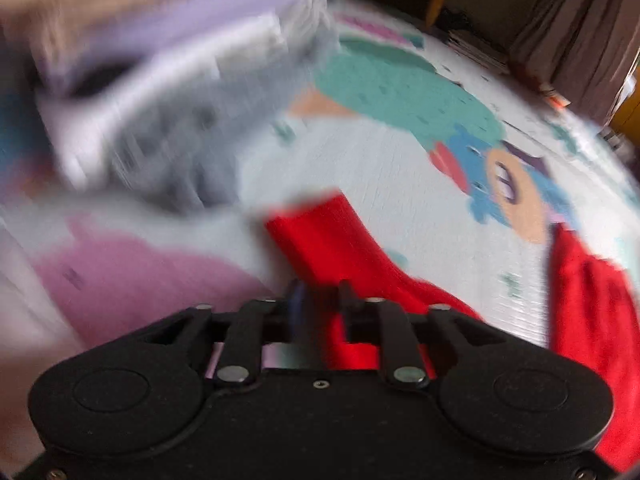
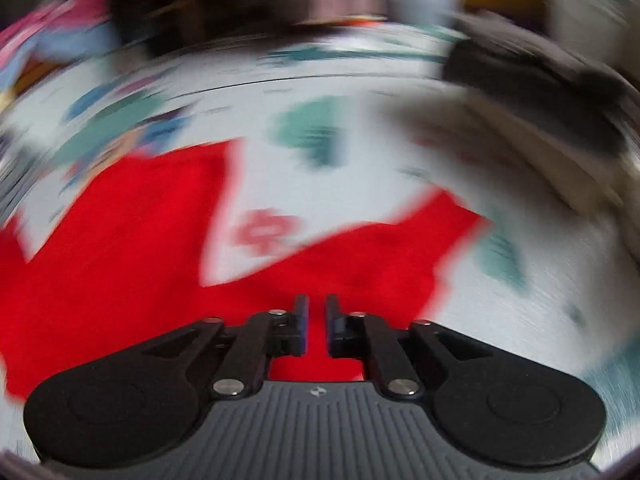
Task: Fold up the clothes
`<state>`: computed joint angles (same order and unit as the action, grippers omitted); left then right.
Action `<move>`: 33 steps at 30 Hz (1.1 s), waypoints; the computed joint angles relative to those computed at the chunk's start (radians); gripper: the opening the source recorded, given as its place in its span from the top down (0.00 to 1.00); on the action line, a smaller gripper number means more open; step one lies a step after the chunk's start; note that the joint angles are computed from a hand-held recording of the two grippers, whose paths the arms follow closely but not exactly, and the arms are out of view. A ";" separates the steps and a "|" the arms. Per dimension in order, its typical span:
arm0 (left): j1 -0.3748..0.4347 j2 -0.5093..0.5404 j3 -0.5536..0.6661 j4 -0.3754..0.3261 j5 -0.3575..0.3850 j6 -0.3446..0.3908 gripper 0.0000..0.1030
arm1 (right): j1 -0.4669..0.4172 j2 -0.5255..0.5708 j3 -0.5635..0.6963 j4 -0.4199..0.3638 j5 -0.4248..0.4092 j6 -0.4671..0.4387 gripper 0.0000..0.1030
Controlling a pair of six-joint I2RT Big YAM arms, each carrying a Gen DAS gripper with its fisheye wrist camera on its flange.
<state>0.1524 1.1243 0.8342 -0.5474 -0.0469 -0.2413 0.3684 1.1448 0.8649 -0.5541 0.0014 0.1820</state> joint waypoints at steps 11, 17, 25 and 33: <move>-0.323 -0.190 -0.099 -0.144 0.338 0.324 0.76 | 0.162 0.007 -0.040 -0.036 -0.155 -0.300 0.84; -0.456 -0.286 -0.183 -0.164 0.219 0.489 0.75 | 0.112 -0.027 -0.047 -0.119 -0.161 -0.313 0.82; -0.443 -0.265 -0.159 -0.204 0.230 0.529 0.70 | 0.168 -0.006 -0.030 -0.102 -0.106 -0.341 0.65; -0.267 -0.104 -0.064 -0.030 0.169 0.535 0.70 | 0.147 -0.004 -0.020 -0.099 -0.115 -0.340 0.66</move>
<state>-0.1147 1.0199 0.7702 -0.5777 0.1224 0.2940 0.5158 1.1409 0.8448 -0.6534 -0.1134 -0.1580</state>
